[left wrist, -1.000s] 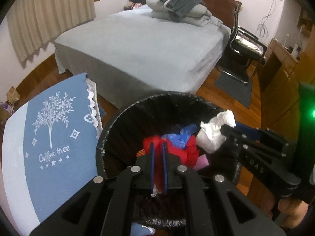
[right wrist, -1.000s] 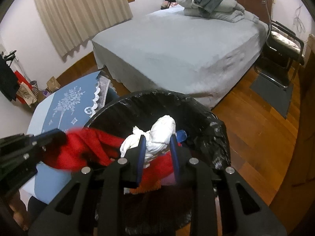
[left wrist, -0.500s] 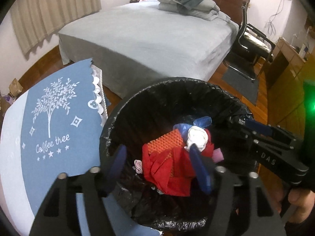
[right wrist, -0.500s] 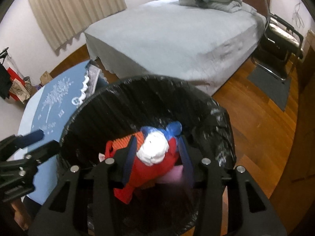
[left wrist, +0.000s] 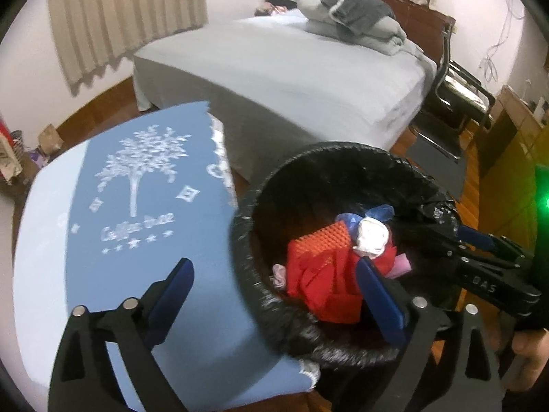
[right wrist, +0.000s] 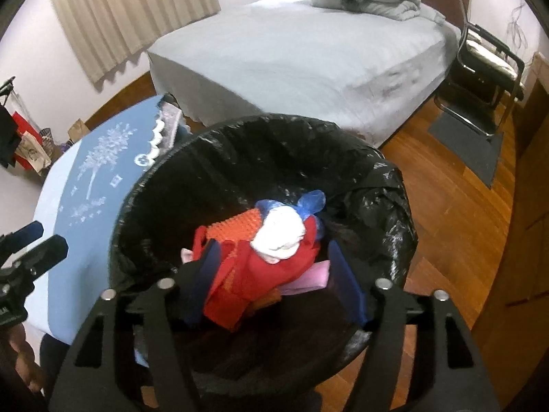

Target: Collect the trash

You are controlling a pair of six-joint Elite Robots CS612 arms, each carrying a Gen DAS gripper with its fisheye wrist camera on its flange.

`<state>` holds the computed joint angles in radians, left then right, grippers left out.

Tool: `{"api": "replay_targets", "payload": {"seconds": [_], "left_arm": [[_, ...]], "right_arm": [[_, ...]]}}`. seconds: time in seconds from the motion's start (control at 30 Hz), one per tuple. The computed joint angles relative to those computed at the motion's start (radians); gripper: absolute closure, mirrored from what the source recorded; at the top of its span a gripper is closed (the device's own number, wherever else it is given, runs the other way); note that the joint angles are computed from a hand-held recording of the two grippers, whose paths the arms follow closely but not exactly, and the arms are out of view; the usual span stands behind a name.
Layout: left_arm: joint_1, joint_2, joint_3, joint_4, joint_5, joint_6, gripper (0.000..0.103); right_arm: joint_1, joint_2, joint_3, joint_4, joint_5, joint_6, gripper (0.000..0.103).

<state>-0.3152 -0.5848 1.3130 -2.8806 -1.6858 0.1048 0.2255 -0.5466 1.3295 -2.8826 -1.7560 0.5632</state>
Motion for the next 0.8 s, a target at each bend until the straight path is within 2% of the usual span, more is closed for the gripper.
{"api": "replay_targets", "payload": {"seconds": [0.17,0.27,0.43,0.6,0.67,0.77,0.8], "left_arm": [[0.027,-0.034,0.056,-0.074,-0.014,-0.033,0.006],[0.043,-0.051,0.08,-0.111,-0.021,-0.053,0.006],[0.077,-0.088,0.127,-0.174,-0.03,-0.103,0.006],[0.089,-0.128,0.188,-0.254,0.067,-0.115,0.006],[0.094,-0.146,0.22,-0.295,0.11,-0.129,0.006],[0.11,-0.168,0.255,-0.342,0.123,-0.139,0.006],[0.113,-0.18,0.273,-0.367,0.148,-0.143,0.006]], "right_arm": [[0.03,-0.017,-0.001,-0.009,-0.025,0.005,0.018],[0.046,-0.029,0.0,-0.007,-0.048,0.017,0.017],[0.082,-0.054,0.007,-0.016,-0.13,0.022,0.011],[0.114,-0.078,0.012,-0.037,-0.168,0.012,0.005],[0.134,-0.082,0.003,-0.041,-0.203,-0.009,0.005],[0.165,-0.084,-0.025,-0.007,-0.275,-0.025,0.005],[0.176,-0.084,-0.038,0.009,-0.297,-0.037,0.005]]}}
